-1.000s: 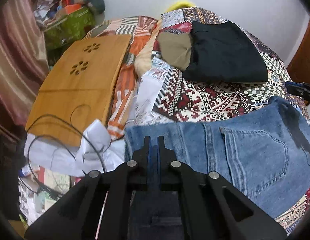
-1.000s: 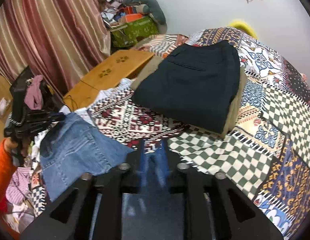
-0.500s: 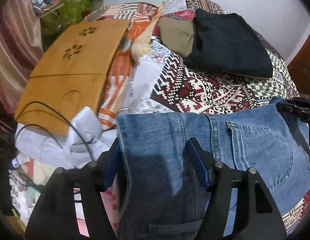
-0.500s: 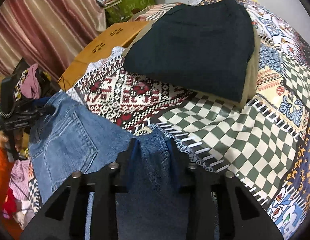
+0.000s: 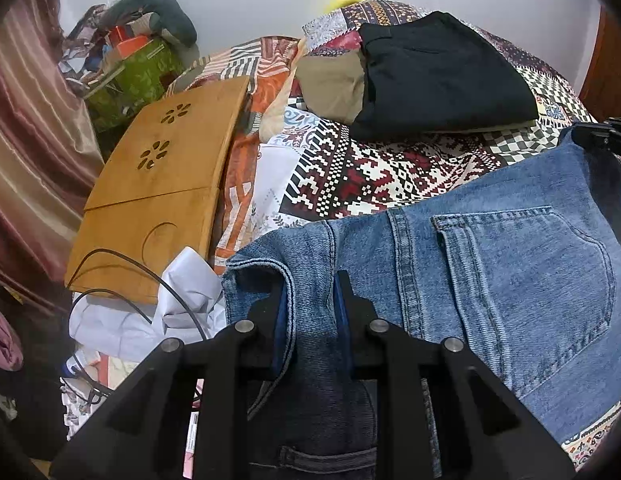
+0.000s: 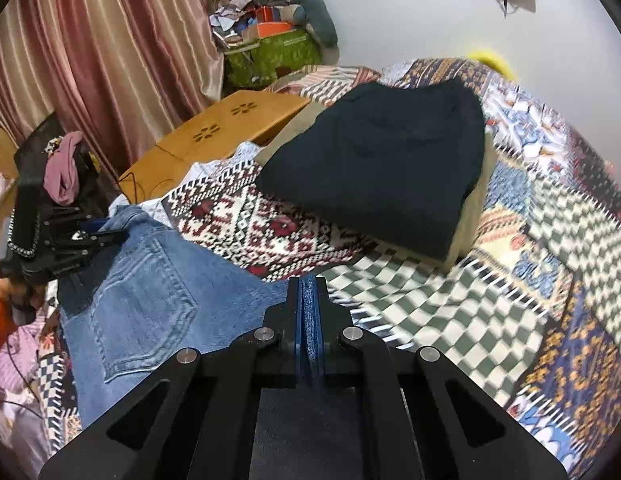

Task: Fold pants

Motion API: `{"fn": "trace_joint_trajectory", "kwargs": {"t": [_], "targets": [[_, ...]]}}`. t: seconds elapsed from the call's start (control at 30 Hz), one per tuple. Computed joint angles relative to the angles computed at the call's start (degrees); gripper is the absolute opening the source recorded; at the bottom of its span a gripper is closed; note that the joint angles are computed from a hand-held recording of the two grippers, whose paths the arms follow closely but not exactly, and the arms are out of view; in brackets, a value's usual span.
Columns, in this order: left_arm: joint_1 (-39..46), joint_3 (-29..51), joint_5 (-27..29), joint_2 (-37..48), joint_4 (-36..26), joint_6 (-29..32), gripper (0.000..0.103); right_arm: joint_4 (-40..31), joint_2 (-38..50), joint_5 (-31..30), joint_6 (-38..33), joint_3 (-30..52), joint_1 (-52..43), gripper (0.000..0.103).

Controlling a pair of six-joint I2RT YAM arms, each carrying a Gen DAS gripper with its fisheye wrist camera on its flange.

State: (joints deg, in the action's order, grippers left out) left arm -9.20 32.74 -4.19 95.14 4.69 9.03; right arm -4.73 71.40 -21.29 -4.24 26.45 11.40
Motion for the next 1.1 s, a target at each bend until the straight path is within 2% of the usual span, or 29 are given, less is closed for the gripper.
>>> {"fn": "trace_joint_trajectory", "kwargs": {"t": [0.17, 0.3, 0.4, 0.47, 0.57, 0.63, 0.67, 0.73, 0.77, 0.8, 0.93, 0.97, 1.03, 1.1], "targets": [[-1.1, -2.1, -3.9, 0.8, 2.8, 2.6, 0.023, 1.9, 3.8, 5.6, -1.9, 0.4, 3.6, 0.003], [2.1, -1.1, 0.7, 1.9, 1.6, 2.2, 0.024, 4.1, 10.0, 5.6, -1.3, 2.1, 1.9, 0.003], [2.8, 0.0, 2.0, 1.8, -0.3, 2.7, 0.025, 2.3, 10.8, 7.0, -1.2, 3.2, 3.0, 0.004], [4.2, 1.4, 4.2, 0.2, -4.3, 1.7, 0.025, -1.0, 10.1, 5.8, -1.2, 4.5, 2.1, 0.004], [6.2, 1.9, 8.1, -4.9, -9.2, -0.2, 0.027, -5.8, 5.2, 2.5, -0.7, 4.7, -1.8, 0.008], [6.7, 0.7, 8.6, -10.7, -10.9, -1.8, 0.027, -10.0, 0.1, 1.7, -1.2, 4.2, -4.1, 0.009], [6.7, -0.2, 8.1, -14.6, -11.9, -2.2, 0.029, -12.7, -2.7, 0.1, -1.8, 4.1, -5.9, 0.012], [6.9, -0.8, 8.5, -20.6, -14.8, -2.3, 0.032, -17.1, -7.4, -2.9, -2.1, 3.5, -8.9, 0.026], [7.0, -0.8, 8.8, -23.0, -16.3, -2.5, 0.036, -19.2, -9.7, -3.7, -2.4, 3.2, -10.1, 0.035], [7.0, -1.0, 8.9, -24.6, -17.3, -2.5, 0.039, -22.1, -14.0, -4.4, -3.2, 2.3, -11.9, 0.037], [5.7, -3.6, 7.1, -31.6, -20.7, -3.0, 0.056, -32.0, -24.9, -6.0, -6.9, 0.6, -16.7, 0.039], [5.4, -4.9, 6.4, -32.7, -21.0, -3.3, 0.063, -34.8, -27.5, -6.9, -8.2, 0.1, -18.7, 0.042], [6.1, -6.5, 6.5, -32.9, -21.0, -3.5, 0.069, -39.8, -31.9, -8.3, -11.6, -1.0, -22.9, 0.047], [7.3, -8.7, 7.1, -31.9, -20.0, -4.0, 0.071, -45.7, -36.2, -9.9, -17.0, -2.0, -28.8, 0.048]]}}
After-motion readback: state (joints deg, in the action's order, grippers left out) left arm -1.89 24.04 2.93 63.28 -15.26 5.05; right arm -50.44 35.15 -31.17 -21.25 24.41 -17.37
